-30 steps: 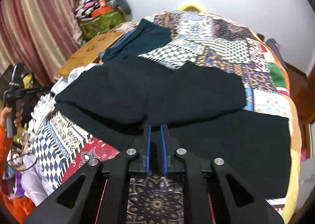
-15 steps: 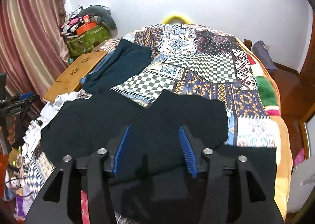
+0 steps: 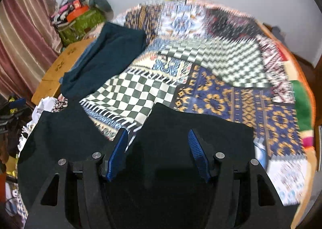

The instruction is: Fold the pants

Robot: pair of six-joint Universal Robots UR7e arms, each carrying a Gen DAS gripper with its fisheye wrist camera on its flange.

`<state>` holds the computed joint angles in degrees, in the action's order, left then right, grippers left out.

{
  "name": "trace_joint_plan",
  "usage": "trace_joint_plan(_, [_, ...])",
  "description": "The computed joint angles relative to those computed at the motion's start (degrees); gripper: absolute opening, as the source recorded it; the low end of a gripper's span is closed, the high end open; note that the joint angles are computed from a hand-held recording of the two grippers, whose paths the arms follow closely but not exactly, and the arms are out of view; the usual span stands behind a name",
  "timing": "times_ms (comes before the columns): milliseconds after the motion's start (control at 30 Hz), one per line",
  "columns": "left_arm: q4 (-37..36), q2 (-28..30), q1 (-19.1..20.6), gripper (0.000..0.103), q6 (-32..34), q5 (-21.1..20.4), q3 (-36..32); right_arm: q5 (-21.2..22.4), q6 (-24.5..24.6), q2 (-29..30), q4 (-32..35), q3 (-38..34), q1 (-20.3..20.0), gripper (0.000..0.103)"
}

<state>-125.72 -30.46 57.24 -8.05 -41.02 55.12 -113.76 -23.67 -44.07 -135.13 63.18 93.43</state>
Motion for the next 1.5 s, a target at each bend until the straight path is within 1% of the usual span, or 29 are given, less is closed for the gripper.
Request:
trace_joint_plan(167, [2.3, 2.0, 0.7, 0.093, 0.3, -0.6, -2.5, -0.4, 2.7, 6.2, 10.0, -9.7, -0.8, 0.058])
trace_joint_plan(233, [3.0, 2.3, 0.9, 0.093, 0.3, -0.9, -2.8, -0.4, 3.4, 7.8, 12.6, -12.1, -1.1, 0.058])
trace_joint_plan(267, [3.2, 2.3, 0.9, 0.093, 0.3, -1.0, -2.9, 0.0, 3.7, 8.0, 12.8, -12.4, -1.2, 0.058])
trace_joint_plan(333, [3.4, 2.3, 1.0, 0.093, 0.2, -1.5, -2.7, 0.4, 3.5, 8.0, 12.1, -12.2, -1.4, 0.044])
trace_joint_plan(367, [3.4, 2.4, 1.0, 0.093, 0.3, -1.6, -2.8, 0.7, 3.3, 7.8, 12.0, -11.8, -1.5, 0.031])
trace_joint_plan(400, [3.4, 2.5, 0.9, 0.093, 0.4, -1.5, -2.8, 1.2, 3.5, 7.6, 12.3, -11.6, -1.6, 0.020])
trace_joint_plan(433, [3.5, 2.5, 0.8, 0.093, 0.5, -1.4, -2.8, 1.5, 3.7, 7.3, 12.4, -11.1, -1.7, 0.017])
trace_joint_plan(500, [3.6, 2.6, 0.5, 0.093, 0.7, -0.9, -2.6, 0.5, 2.3, 6.1, 9.9, -8.5, -1.4, 0.011])
trace_joint_plan(567, [3.9, 2.6, 0.2, 0.093, 0.8, -1.0, -2.2, 0.1, 2.0, 5.3, 8.0, -7.1, -1.2, 0.008])
trace_joint_plan(700, [4.1, 2.0, -0.8, 0.093, 0.7, -2.5, -1.1, 2.1, 2.1, 0.3, 1.1, -0.9, -1.2, 0.007])
trace_joint_plan(833, [4.4, 1.6, -1.9, 0.093, 0.7, -4.1, -0.2, 4.7, 1.9, -6.7, -5.1, 4.5, -0.8, 0.007])
trace_joint_plan(900, [4.4, 1.5, -2.6, 0.093, 0.7, -5.0, 0.4, 5.1, 1.1, -11.2, -8.9, 8.5, -0.3, 0.007])
trace_joint_plan(1000, [4.9, 1.5, -3.7, 0.093, 0.3, -7.4, 1.2, 6.8, 0.9, -15.4, -11.1, 10.4, 0.0, 0.007])
trace_joint_plan(1033, [5.1, 1.6, -4.0, 0.093, 0.1, -8.3, 1.4, 7.0, 0.4, -17.2, -12.7, 11.4, 0.0, 0.007])
trace_joint_plan(1133, [6.9, 2.2, -5.0, 0.093, -1.0, -9.9, 1.3, 7.7, 0.9, -20.3, -15.2, 13.5, 0.3, 0.007])
trace_joint_plan(1233, [8.1, 2.9, -6.1, 0.093, -1.1, -12.3, 1.7, 7.1, 0.0, -24.5, -18.0, 18.1, 0.0, 0.007])
trace_joint_plan(1300, [8.0, 3.0, -6.8, 0.093, -0.5, -13.1, 2.5, 6.4, -0.4, -27.1, -18.8, 21.1, -0.3, 0.007])
trace_joint_plan(1367, [7.9, 3.4, -7.6, 0.093, 0.4, -13.2, 3.3, 4.8, -0.4, -28.7, -19.6, 23.8, -0.4, 0.007])
trace_joint_plan(1400, [7.7, 3.7, -8.0, 0.093, 0.8, -13.0, 3.8, 4.1, -0.1, -30.3, -19.6, 25.9, -1.1, 0.007])
trace_joint_plan(1500, [7.0, 4.0, -8.8, 0.095, 1.4, -12.4, 5.0, 2.7, 2.0, -33.1, -18.2, 29.3, -2.6, 0.007])
